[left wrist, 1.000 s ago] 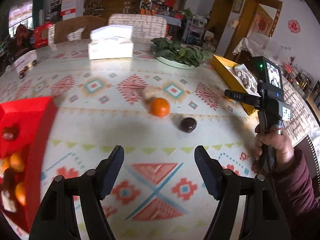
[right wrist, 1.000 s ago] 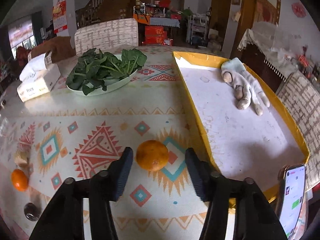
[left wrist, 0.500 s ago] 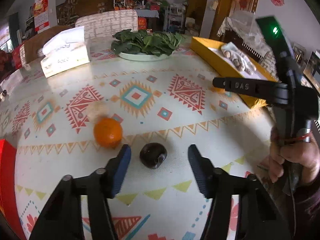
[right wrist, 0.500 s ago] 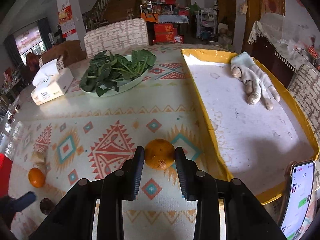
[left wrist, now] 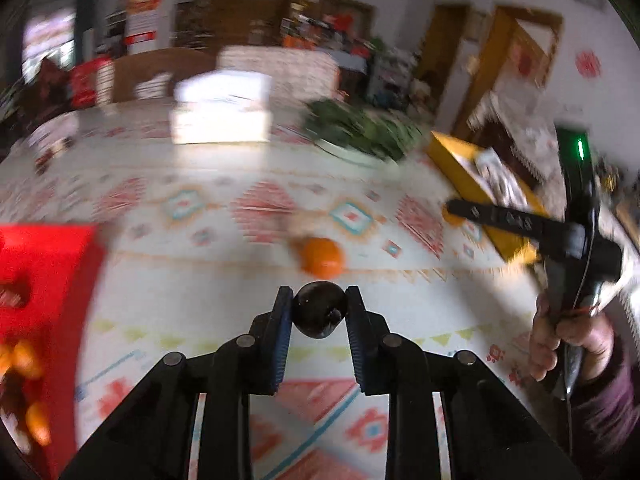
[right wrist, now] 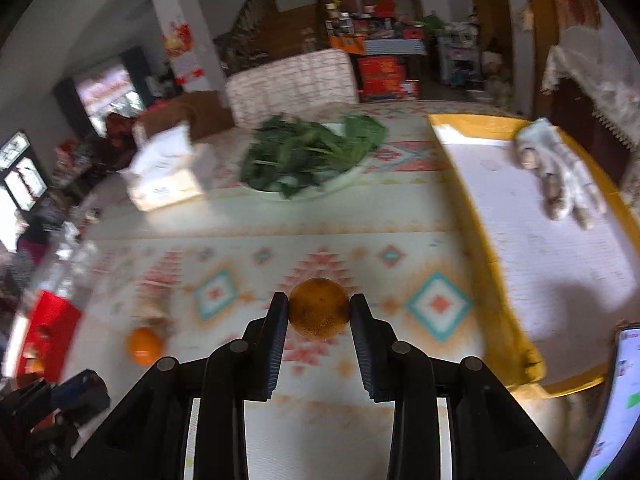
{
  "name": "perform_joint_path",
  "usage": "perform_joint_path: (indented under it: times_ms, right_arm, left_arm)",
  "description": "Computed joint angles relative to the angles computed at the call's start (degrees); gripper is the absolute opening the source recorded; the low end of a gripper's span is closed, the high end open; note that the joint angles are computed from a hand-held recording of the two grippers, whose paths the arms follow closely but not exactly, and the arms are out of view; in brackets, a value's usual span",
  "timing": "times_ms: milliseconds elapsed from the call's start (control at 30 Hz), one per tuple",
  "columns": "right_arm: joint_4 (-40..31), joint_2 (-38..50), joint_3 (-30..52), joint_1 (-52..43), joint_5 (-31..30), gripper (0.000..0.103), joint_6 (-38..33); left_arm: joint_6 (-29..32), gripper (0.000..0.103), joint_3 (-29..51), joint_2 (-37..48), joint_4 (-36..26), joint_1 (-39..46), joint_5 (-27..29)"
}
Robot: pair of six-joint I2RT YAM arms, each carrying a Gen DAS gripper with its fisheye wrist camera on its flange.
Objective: Organize fruits
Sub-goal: 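Carry the jujube and mandarin into the red tray and open both tools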
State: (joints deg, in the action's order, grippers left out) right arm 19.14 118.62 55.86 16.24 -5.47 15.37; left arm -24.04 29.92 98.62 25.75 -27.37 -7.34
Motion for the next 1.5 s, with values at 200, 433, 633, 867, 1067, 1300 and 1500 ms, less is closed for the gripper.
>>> perform_joint_path:
  times_ms: [200, 433, 633, 867, 1067, 1300, 1500]
  right_arm:
    - [2.8, -1.3, -2.1, 1.8, -8.9, 0.035, 1.3]
    - [-1.4, -1.9, 0.4, 11.2, -8.6, 0.035, 5.2]
    - [-8.1, 1.0, 8.6, 23.4, -4.7, 0.035, 5.1]
    - [-17.5, 9.6, 24.8, 33.9, -3.1, 0.035, 3.9]
    - [-28.4, 21.0, 44.5, 38.8, -1.1, 0.035, 3.0]
    - [-44.4, 36.8, 72.9, 40.8, 1.3, 0.037, 2.5]
    - [-45.8, 38.1, 76.2, 41.3, 2.2, 0.045, 3.2]
  left_arm:
    - [1.5, 0.025, -16.2, -21.1, -2.7, 17.1, 4.4]
    - [11.6, 0.025, -23.8, -35.5, -9.3, 46.9, 15.7]
    - [18.9, 0.025, -24.3, -25.4, -2.4, 63.0, 23.2]
    - [21.6, 0.026, -21.8, -10.7, 6.1, 68.1, 25.8]
    - [22.5, 0.027, -21.3, -7.0, 9.1, 68.9, 26.3]
    - [24.0, 0.051, -21.4, -9.6, 6.9, 73.2, 31.2]
    - [26.6, 0.058, -21.3, -14.4, 1.4, 79.9, 37.1]
